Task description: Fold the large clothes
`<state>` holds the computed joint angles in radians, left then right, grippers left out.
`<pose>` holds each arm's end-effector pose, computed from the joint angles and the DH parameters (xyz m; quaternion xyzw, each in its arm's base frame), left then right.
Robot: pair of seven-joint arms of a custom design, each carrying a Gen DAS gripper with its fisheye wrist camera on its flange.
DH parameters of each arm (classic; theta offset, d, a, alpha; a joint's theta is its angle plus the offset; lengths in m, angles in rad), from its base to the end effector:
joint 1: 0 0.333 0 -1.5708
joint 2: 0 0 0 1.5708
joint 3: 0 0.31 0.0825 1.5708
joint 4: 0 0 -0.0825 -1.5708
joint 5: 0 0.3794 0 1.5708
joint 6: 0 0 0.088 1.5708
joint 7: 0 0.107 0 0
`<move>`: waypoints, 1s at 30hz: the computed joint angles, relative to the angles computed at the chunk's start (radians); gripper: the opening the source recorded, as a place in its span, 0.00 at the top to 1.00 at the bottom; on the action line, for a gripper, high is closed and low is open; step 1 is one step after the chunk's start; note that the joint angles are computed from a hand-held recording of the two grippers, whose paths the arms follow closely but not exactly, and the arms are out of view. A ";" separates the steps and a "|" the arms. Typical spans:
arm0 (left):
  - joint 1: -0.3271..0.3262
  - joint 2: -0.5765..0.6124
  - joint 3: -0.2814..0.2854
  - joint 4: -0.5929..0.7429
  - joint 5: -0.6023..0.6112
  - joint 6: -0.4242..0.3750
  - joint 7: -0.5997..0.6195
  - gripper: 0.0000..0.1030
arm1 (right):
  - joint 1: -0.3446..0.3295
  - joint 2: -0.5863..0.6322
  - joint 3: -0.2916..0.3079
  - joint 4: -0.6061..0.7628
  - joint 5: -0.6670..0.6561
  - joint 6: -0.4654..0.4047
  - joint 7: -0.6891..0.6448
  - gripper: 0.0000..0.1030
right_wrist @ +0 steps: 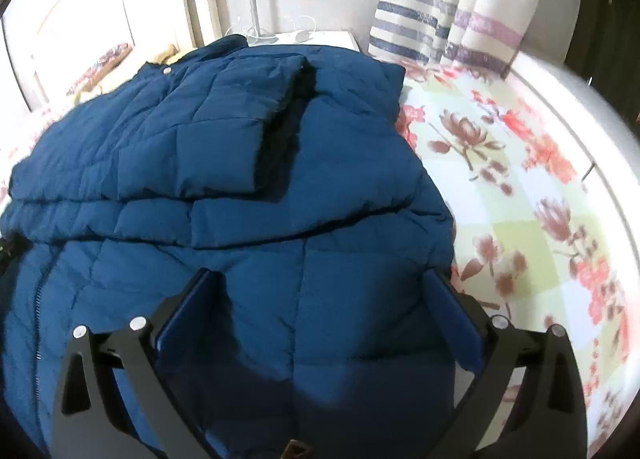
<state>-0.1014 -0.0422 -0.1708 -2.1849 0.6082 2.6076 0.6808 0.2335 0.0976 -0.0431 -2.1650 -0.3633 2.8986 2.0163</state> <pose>0.5337 -0.1624 0.4504 -0.7251 0.6179 -0.1714 0.2509 0.5742 0.1328 0.4181 -0.6927 0.6451 -0.2260 0.2301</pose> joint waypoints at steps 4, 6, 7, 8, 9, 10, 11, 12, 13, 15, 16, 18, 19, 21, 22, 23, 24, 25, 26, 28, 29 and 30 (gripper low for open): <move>-0.001 -0.010 -0.001 -0.004 0.005 -0.009 -0.018 0.04 | 0.021 -0.036 -0.013 -0.012 -0.089 -0.050 0.126 0.03; -0.004 -0.065 -0.026 -0.028 0.137 -0.047 -0.172 0.05 | 0.017 -0.089 -0.007 -0.041 -0.247 -0.042 0.271 0.03; -0.002 -0.095 -0.031 -0.052 0.175 -0.004 -0.211 0.05 | 0.007 -0.122 0.008 -0.067 -0.317 0.003 0.311 0.03; -0.006 -0.124 -0.035 -0.076 0.183 0.046 -0.220 0.05 | -0.002 -0.142 0.028 -0.075 -0.389 0.001 0.348 0.03; -0.015 -0.124 -0.043 -0.067 0.167 0.054 -0.196 0.05 | -0.002 -0.156 0.057 -0.071 -0.421 -0.039 0.343 0.03; -0.027 -0.118 -0.051 -0.054 0.147 0.048 -0.159 0.05 | 0.004 -0.160 0.085 -0.062 -0.426 -0.080 0.300 0.03; -0.042 -0.103 -0.056 -0.038 0.118 0.040 -0.107 0.05 | 0.003 -0.157 0.107 -0.053 -0.448 -0.098 0.284 0.03; -0.056 -0.085 -0.059 -0.025 0.084 0.037 -0.057 0.05 | -0.016 -0.152 0.151 -0.048 -0.454 -0.109 0.247 0.03; -0.070 -0.059 -0.063 -0.012 0.055 0.032 -0.009 0.05 | -0.007 -0.136 0.159 -0.051 -0.389 -0.099 0.178 0.03; -0.089 0.010 -0.076 0.033 0.059 -0.034 0.027 0.04 | 0.044 -0.088 0.138 -0.063 -0.189 -0.099 0.017 0.03; -0.093 0.021 -0.072 0.027 0.089 -0.018 -0.001 0.04 | 0.048 -0.090 0.123 -0.082 -0.194 -0.047 0.040 0.02; -0.087 0.008 -0.045 -0.008 -0.007 0.063 0.045 0.04 | 0.048 -0.091 0.118 -0.098 -0.076 -0.027 -0.038 0.02; -0.084 -0.002 -0.036 -0.026 -0.056 0.091 0.072 0.04 | 0.050 -0.093 0.118 -0.098 -0.037 -0.034 -0.074 0.02; -0.081 -0.014 -0.040 -0.030 -0.043 0.073 0.051 0.04 | 0.053 -0.106 0.119 -0.101 -0.082 -0.054 -0.038 0.03; -0.082 -0.029 -0.046 -0.036 -0.019 0.048 0.027 0.04 | 0.051 -0.120 0.120 -0.109 -0.147 -0.067 0.019 0.03; -0.083 -0.050 -0.053 -0.048 0.003 0.033 0.003 0.04 | 0.047 -0.135 0.124 -0.120 -0.181 -0.072 0.051 0.03; -0.082 -0.090 -0.057 -0.082 0.025 0.042 -0.020 0.04 | 0.045 -0.155 0.131 -0.140 -0.193 -0.069 0.070 0.03; -0.082 -0.129 -0.061 -0.118 0.035 0.053 -0.029 0.04 | 0.037 -0.179 0.139 -0.170 -0.138 -0.043 0.018 0.03; -0.081 -0.150 -0.064 -0.138 0.032 0.054 -0.026 0.04 | 0.059 -0.198 0.111 -0.209 -0.018 0.011 -0.103 0.03; -0.084 -0.191 -0.062 -0.190 0.006 0.053 0.004 0.04 | 0.114 -0.239 0.085 -0.281 0.182 0.055 -0.307 0.03; -0.083 -0.182 -0.055 -0.193 -0.016 0.060 0.026 0.04 | 0.107 -0.233 0.098 -0.287 0.192 0.055 -0.336 0.03; -0.084 -0.179 -0.038 -0.209 -0.054 0.108 0.048 0.04 | 0.084 -0.234 0.119 -0.294 0.165 0.062 -0.319 0.02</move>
<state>-0.1851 -0.2211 -0.2088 -2.3940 0.5542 2.7161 0.7285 0.3176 -0.1363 0.0762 -2.4587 -0.1978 2.9608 1.6971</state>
